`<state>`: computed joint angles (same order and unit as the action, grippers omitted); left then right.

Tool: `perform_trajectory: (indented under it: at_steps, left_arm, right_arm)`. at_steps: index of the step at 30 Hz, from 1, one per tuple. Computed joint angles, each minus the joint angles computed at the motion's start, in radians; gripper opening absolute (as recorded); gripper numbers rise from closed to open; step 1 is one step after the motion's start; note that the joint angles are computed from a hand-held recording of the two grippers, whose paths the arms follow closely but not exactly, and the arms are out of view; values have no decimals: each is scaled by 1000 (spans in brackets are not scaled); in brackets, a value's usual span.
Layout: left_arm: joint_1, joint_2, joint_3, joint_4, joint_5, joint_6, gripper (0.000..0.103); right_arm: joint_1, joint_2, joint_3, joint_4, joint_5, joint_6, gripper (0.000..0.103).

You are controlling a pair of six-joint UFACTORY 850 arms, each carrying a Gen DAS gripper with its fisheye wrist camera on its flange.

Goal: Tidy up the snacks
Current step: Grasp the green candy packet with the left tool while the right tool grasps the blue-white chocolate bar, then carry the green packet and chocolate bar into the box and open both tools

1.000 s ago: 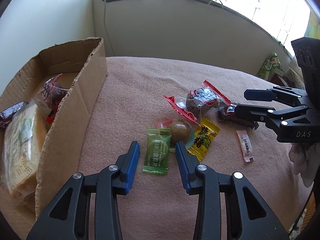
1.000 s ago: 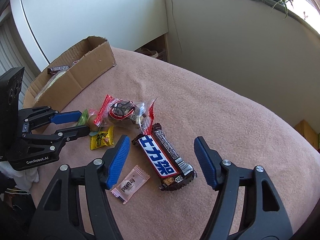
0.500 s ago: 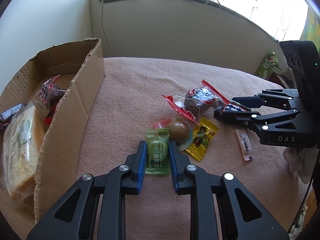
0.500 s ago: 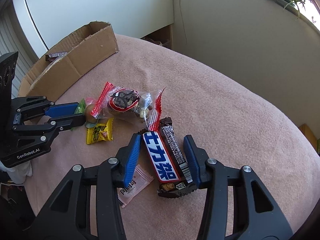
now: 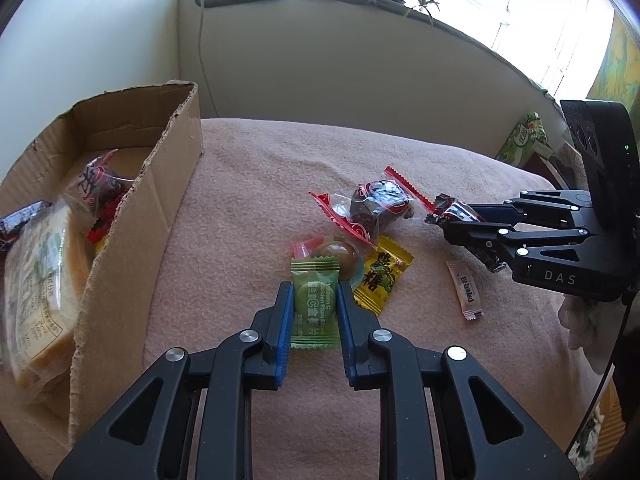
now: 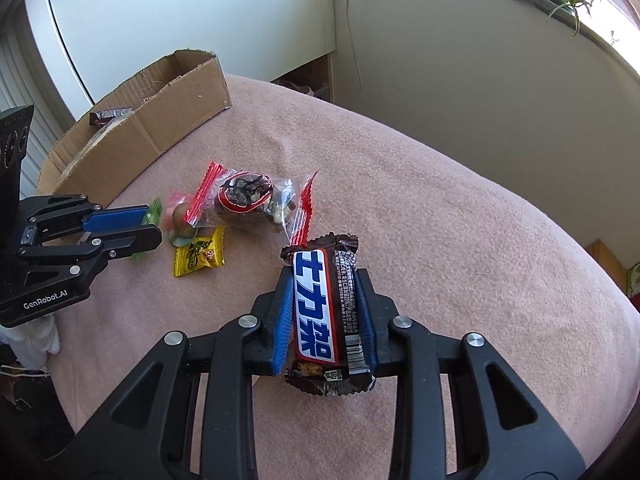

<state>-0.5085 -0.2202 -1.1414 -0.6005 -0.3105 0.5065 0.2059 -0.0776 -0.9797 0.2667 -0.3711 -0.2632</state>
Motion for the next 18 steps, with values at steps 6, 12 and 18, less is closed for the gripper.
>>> perform_trajectory:
  at_steps: [6, 12, 18]
  left_arm:
    - [22, 40, 18, -119, -9, 107, 20]
    - [51, 87, 39, -217, -12, 201, 20]
    - [104, 133, 64, -317, -3, 298, 20]
  right_arm:
    - [14, 46, 8, -66, 8, 77, 30]
    - [45, 65, -17, -113, 10, 133, 30]
    - [84, 52, -66, -144, 11, 176, 30]
